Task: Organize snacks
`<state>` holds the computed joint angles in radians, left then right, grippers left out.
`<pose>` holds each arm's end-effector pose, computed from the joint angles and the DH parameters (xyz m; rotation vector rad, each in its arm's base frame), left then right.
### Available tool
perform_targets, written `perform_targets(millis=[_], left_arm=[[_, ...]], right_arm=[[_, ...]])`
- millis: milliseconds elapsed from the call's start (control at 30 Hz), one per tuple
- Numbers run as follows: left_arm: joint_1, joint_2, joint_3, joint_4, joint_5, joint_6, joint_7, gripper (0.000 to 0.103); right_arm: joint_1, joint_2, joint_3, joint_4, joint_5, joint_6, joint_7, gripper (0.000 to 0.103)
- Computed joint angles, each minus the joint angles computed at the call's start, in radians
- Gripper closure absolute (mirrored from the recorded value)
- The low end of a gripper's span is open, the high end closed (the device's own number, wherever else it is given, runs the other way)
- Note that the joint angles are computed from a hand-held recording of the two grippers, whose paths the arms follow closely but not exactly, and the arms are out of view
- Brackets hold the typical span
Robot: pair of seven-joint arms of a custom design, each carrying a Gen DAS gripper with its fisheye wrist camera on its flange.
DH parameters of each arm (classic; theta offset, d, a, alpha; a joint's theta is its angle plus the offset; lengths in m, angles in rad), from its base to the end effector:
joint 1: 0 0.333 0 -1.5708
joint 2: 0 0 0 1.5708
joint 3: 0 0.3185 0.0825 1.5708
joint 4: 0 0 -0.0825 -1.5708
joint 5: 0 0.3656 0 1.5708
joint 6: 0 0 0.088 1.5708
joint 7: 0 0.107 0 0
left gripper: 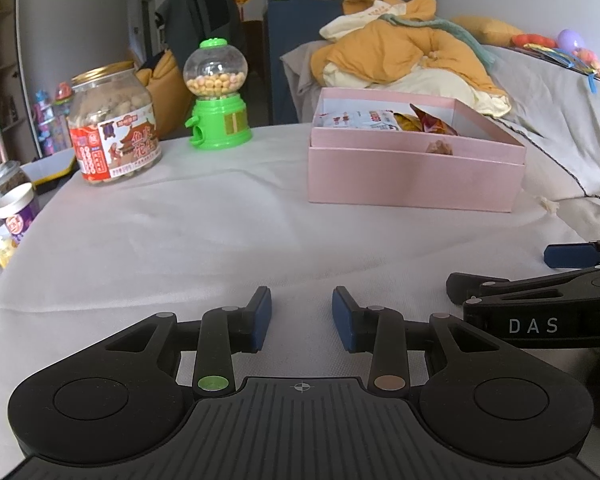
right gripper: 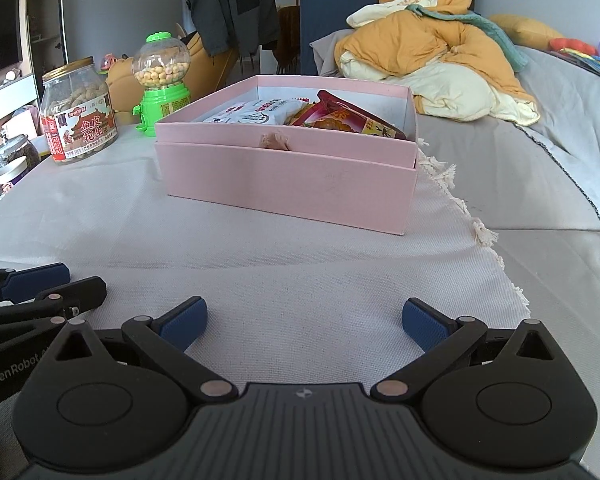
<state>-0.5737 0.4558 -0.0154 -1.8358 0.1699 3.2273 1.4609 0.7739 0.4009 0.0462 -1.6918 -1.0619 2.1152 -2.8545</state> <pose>0.5579 -0.3906 0.4098 -1.0984 2.2170 -1.0956 0.4824 0.4530 0.3983 -1.3029 2.1095 -0.9834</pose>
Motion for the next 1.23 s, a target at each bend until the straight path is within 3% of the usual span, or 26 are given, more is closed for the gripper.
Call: perform_targets(millis=[600,1067,1233], left_arm=[[0.02,0.0,-0.024,0.001,-0.001,-0.002,0.001,0.064],[-0.007,-0.001,0.009,0.005,0.013,-0.012,-0.009,0.064],[0.029,0.0,-0.032,0.006,0.011,-0.014,-0.003,0.064]], right_arm=[[0.001,0.001,-0.001,0.001,0.001,0.0,0.0,0.0],[0.001,0.001,-0.001,0.002,0.001,0.0,-0.001,0.0],[0.001,0.001,-0.001,0.003,0.001,-0.001,-0.003,0.0]])
